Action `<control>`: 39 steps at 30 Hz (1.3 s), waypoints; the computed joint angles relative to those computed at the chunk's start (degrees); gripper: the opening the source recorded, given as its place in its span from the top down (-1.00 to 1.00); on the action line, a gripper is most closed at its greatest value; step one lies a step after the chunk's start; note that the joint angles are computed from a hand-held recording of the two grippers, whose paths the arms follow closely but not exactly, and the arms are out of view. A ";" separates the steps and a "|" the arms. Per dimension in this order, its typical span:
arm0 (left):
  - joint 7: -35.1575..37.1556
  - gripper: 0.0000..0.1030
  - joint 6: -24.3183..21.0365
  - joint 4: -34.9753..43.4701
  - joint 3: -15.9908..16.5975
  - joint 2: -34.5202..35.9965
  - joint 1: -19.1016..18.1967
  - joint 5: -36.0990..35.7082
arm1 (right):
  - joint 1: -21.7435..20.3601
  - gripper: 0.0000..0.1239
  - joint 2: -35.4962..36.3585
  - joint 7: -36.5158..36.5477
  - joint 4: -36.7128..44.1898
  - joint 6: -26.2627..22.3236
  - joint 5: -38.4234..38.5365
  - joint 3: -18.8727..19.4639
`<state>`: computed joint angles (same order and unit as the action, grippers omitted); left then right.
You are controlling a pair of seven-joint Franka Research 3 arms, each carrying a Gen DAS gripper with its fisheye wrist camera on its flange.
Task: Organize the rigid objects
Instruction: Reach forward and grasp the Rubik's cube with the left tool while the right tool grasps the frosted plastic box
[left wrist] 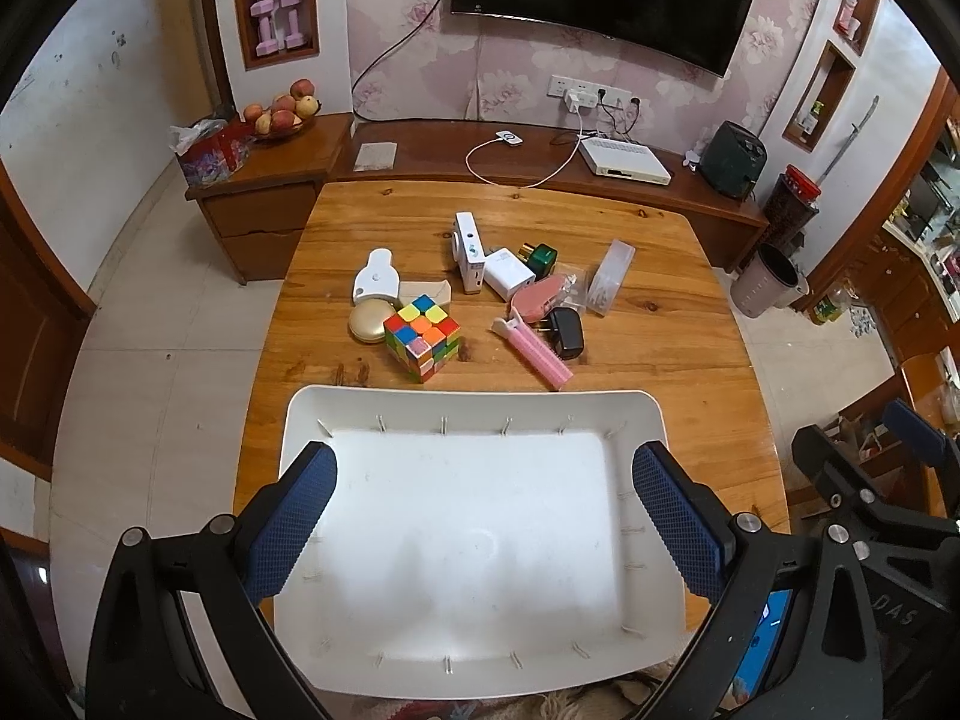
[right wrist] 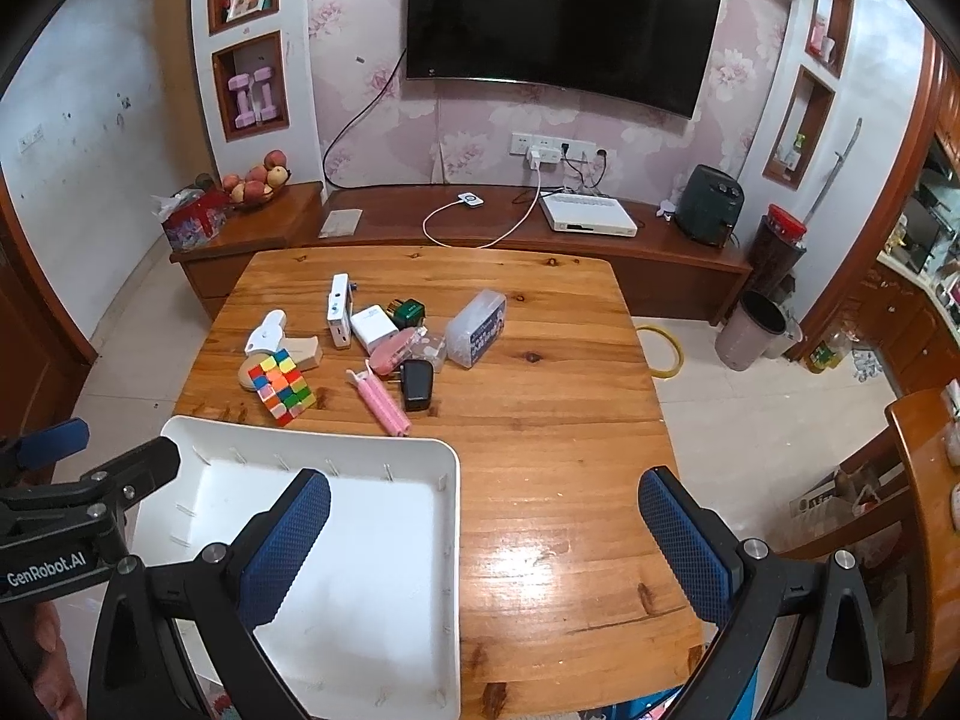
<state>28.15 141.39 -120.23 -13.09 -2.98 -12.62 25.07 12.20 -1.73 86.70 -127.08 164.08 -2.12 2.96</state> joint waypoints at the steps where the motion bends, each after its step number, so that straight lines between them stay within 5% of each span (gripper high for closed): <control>1: 0.12 -0.93 -0.04 0.21 0.08 0.20 0.08 0.11 | 0.13 -0.66 0.20 -1.09 0.38 -0.04 1.25 -0.06; 18: 1.87 -0.93 -0.06 6.08 2.67 2.77 4.18 8.02 | 1.98 -0.66 12.00 -3.60 20.20 -4.39 4.47 -1.77; 33: 18.74 -0.93 4.64 12.47 4.62 16.14 6.99 -1.76 | 3.82 -0.61 37.81 0.83 56.63 -21.30 5.74 -4.21; 39: 27.00 -0.93 2.64 17.81 4.60 22.73 7.11 -4.92 | 4.38 -0.61 48.19 2.21 70.81 -28.09 5.05 -4.61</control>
<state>55.15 144.03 -102.43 -8.48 19.74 -5.51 20.15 16.58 46.46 88.91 -56.27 136.00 2.93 -1.65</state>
